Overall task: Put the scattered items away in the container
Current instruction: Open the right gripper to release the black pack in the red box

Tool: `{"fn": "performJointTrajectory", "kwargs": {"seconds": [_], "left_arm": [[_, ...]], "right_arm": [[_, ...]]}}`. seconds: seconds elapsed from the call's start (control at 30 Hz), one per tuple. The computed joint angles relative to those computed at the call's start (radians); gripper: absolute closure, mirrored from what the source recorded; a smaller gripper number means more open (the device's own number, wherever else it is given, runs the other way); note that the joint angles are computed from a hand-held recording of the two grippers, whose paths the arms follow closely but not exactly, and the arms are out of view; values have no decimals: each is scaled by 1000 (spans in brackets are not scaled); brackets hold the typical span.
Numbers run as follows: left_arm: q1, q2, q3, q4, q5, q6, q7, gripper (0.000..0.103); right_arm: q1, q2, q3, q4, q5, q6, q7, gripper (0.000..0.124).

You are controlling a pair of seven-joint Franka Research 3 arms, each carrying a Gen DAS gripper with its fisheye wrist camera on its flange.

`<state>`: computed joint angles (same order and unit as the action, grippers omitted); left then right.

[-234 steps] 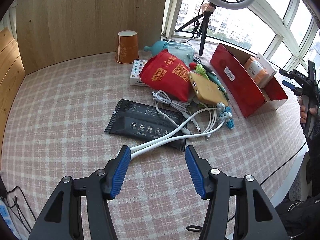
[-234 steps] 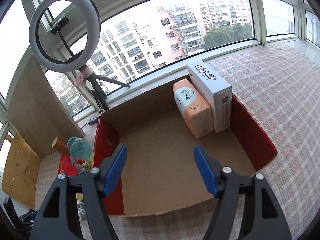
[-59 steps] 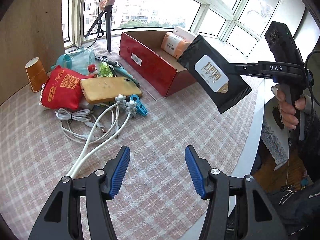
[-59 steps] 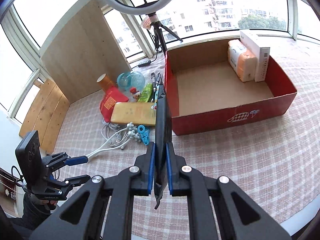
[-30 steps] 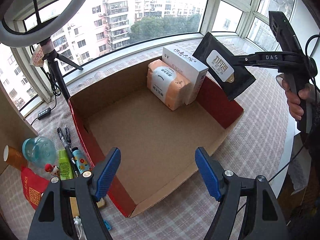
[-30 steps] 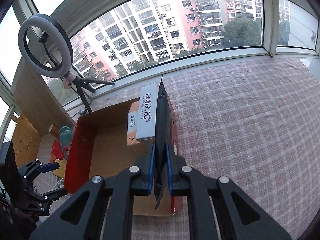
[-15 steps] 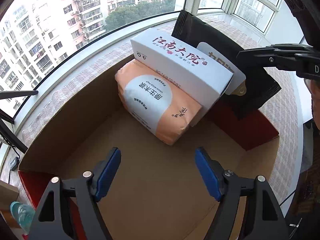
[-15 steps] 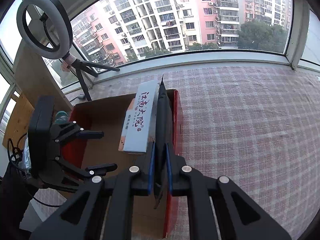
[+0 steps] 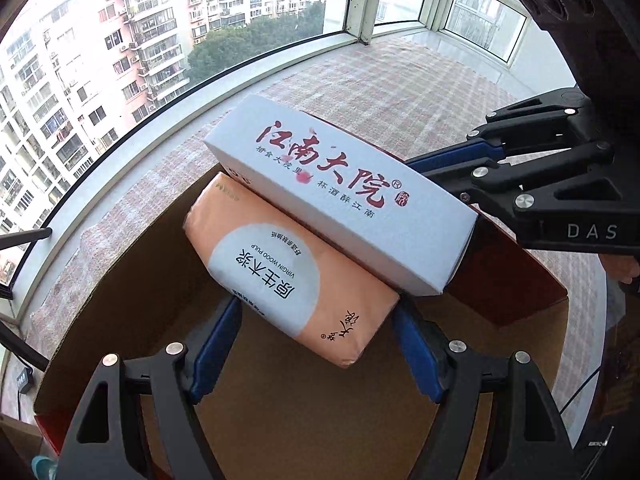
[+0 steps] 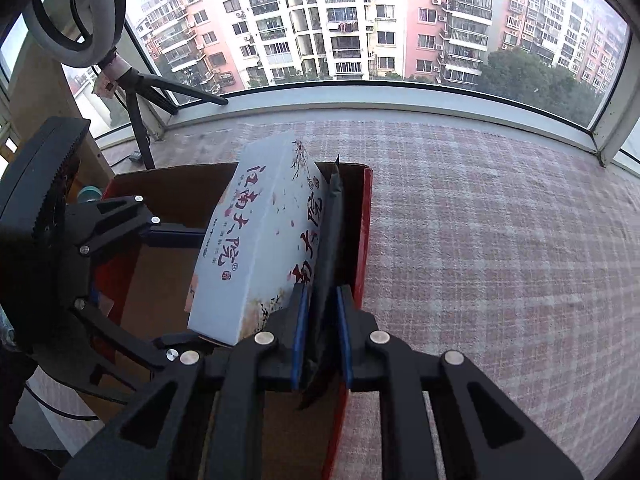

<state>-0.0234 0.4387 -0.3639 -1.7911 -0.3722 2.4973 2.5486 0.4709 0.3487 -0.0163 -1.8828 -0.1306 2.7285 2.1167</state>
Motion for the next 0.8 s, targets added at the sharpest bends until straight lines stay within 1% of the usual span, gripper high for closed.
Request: {"fn": "performJointTrajectory", "kwargs": {"seconds": [0.03, 0.1, 0.17, 0.23, 0.37, 0.4, 0.5, 0.6, 0.7, 0.77, 0.8], "left_arm": [[0, 1, -1, 1, 2, 0, 4, 29], [-6, -1, -2, 1, 12, 5, 9, 29], [-11, -14, -5, -13, 23, 26, 25, 29], [-19, -11, -1, -9, 40, 33, 31, 29], [-23, 4, 6, 7, 72, 28, 29, 28], [-14, 5, 3, 3, 66, 26, 35, 28], [2, 0, 1, -3, 52, 12, 39, 28], [8, -9, -3, -11, 40, 14, 52, 28], [13, -15, -10, -19, 19, 10, 73, 28], [10, -22, -10, -33, 15, 15, 84, 28], [10, -27, -10, -39, 12, 16, 91, 28]], "right_arm": [[-6, -15, 3, -19, 14, 16, 4, 109], [-7, -63, -1, -85, 22, 74, 34, 108], [-11, -110, 3, -149, 27, 121, 47, 108], [-17, -156, 13, -207, 29, 147, 49, 108], [-46, -199, 62, -272, 102, 186, -6, 108], [-44, -206, 67, -281, 104, 186, -9, 108], [-56, -212, 109, -289, 191, 162, -84, 108], [-39, -186, 109, -266, 198, 112, -66, 108], [3, -160, 68, -236, 94, 63, 47, 108], [14, -139, 54, -212, 63, 32, 113, 108], [15, -125, 52, -198, 56, 20, 135, 112]]}}
